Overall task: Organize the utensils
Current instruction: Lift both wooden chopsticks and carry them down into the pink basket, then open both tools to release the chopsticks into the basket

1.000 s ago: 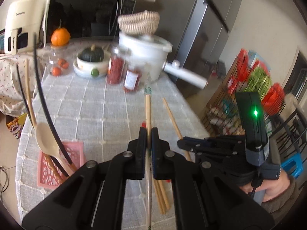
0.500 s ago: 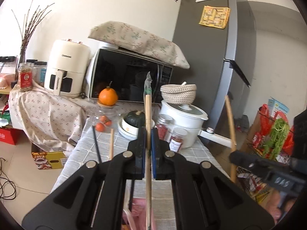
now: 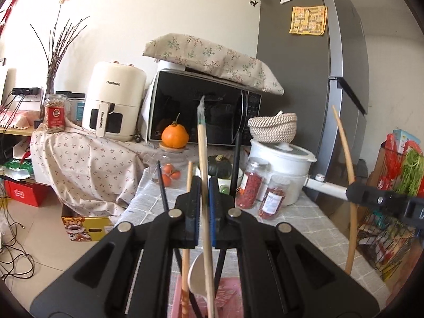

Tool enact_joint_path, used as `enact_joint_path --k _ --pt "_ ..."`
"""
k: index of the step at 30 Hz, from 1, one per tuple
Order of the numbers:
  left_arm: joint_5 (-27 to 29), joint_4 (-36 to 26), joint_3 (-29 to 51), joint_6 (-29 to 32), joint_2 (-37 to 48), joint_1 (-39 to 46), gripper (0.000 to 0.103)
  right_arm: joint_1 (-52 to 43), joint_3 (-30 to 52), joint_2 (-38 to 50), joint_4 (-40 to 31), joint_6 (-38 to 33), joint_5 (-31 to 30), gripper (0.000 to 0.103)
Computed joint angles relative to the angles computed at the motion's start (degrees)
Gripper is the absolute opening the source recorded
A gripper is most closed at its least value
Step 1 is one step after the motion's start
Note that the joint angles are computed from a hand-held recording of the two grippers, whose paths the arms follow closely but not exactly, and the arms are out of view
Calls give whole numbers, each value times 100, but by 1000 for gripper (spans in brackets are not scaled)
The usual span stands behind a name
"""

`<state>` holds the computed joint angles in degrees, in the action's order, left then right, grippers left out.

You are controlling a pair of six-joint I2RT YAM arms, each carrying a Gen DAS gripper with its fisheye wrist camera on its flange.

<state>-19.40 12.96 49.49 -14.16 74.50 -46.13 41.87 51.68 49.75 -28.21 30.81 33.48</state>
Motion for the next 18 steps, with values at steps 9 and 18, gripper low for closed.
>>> enact_joint_path --k 9,18 --pt "67 -552 -80 10 -162 71 6 133 19 485 534 -25 195 7" --pt "1558 -2249 577 -692 -293 925 11 -121 115 1069 989 263 -424 7"
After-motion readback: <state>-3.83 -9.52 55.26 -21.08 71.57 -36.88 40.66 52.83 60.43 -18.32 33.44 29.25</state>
